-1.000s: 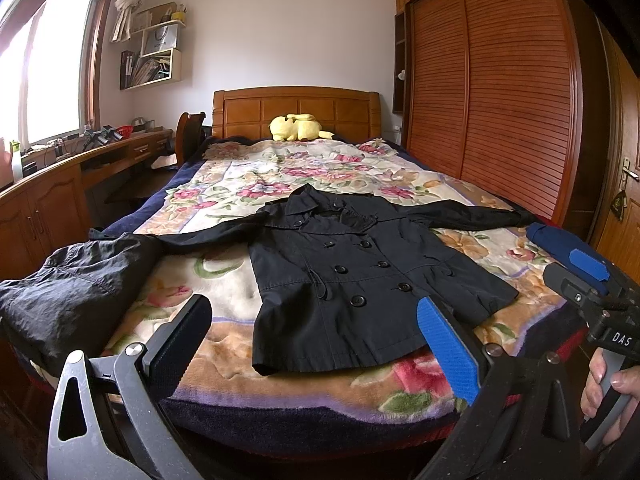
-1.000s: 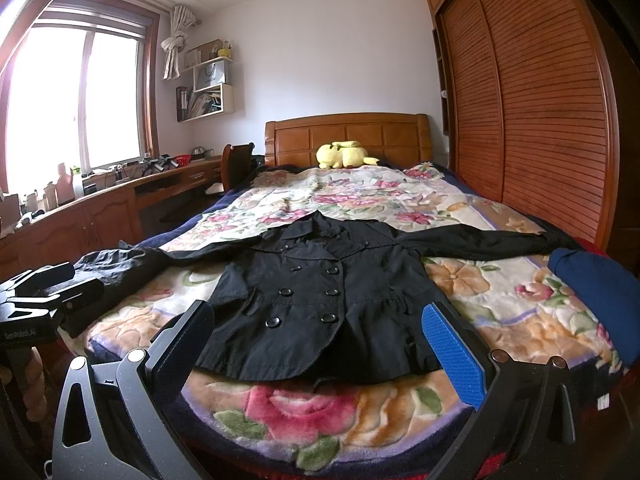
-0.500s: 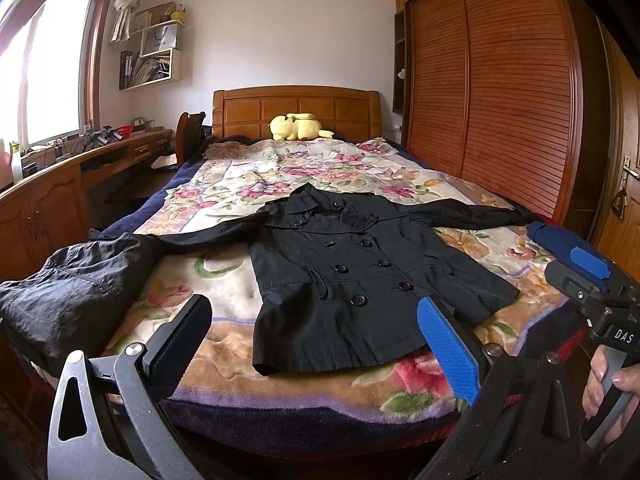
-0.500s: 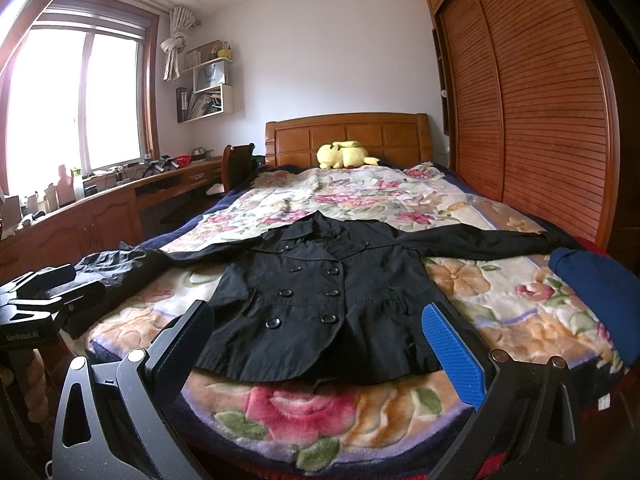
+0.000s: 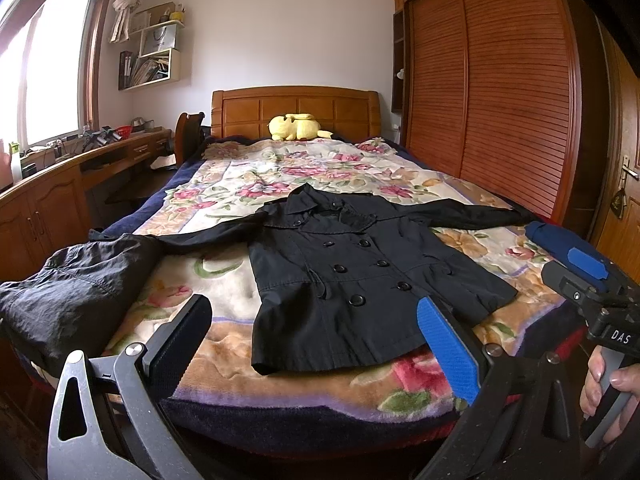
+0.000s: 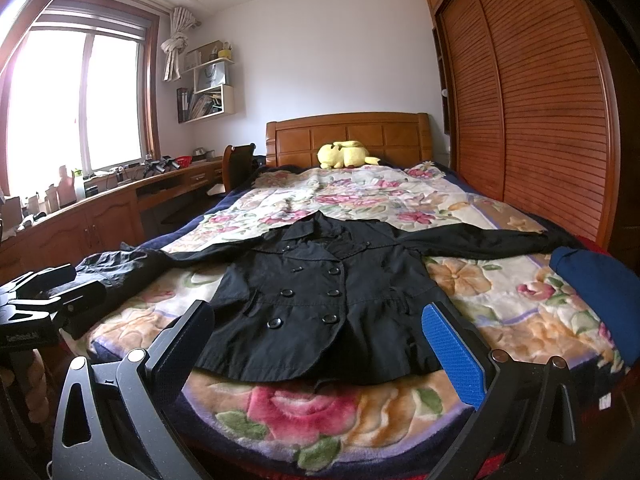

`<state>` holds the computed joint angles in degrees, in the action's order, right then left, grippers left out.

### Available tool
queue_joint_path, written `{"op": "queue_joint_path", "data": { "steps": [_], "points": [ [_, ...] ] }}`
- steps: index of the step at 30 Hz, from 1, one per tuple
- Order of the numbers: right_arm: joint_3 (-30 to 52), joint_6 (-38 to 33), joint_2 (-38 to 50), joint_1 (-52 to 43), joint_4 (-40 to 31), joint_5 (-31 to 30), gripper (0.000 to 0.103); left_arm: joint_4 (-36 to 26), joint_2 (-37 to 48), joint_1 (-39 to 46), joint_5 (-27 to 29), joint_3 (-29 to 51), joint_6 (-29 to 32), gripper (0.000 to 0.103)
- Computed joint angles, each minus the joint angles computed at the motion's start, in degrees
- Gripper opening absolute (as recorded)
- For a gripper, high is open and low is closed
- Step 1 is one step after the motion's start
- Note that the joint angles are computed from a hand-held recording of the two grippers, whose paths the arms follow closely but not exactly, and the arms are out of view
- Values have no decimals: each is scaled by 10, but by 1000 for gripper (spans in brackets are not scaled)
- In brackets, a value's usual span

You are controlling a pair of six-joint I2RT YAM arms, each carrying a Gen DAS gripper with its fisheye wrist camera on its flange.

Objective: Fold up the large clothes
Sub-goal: 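Move both tools toward the black coat's sleeve and hem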

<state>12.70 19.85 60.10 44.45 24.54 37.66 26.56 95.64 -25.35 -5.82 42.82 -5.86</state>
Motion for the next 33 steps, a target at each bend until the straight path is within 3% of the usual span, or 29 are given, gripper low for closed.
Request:
{"op": "queue_joint_path", "data": {
  "steps": [9, 15, 23, 33],
  "points": [
    [11, -16, 47, -33, 31, -43, 103, -15, 16, 20, 1, 15, 6, 103],
    [59, -51, 147, -97, 80, -119, 103, -4, 61, 57, 31, 33, -10, 103],
    [132, -91, 270, -158, 130, -194, 103, -2, 123, 92, 19, 76, 21, 103],
    [251, -133, 436, -205, 143, -258, 103, -34, 247, 142, 39, 199, 49, 103]
  ]
}}
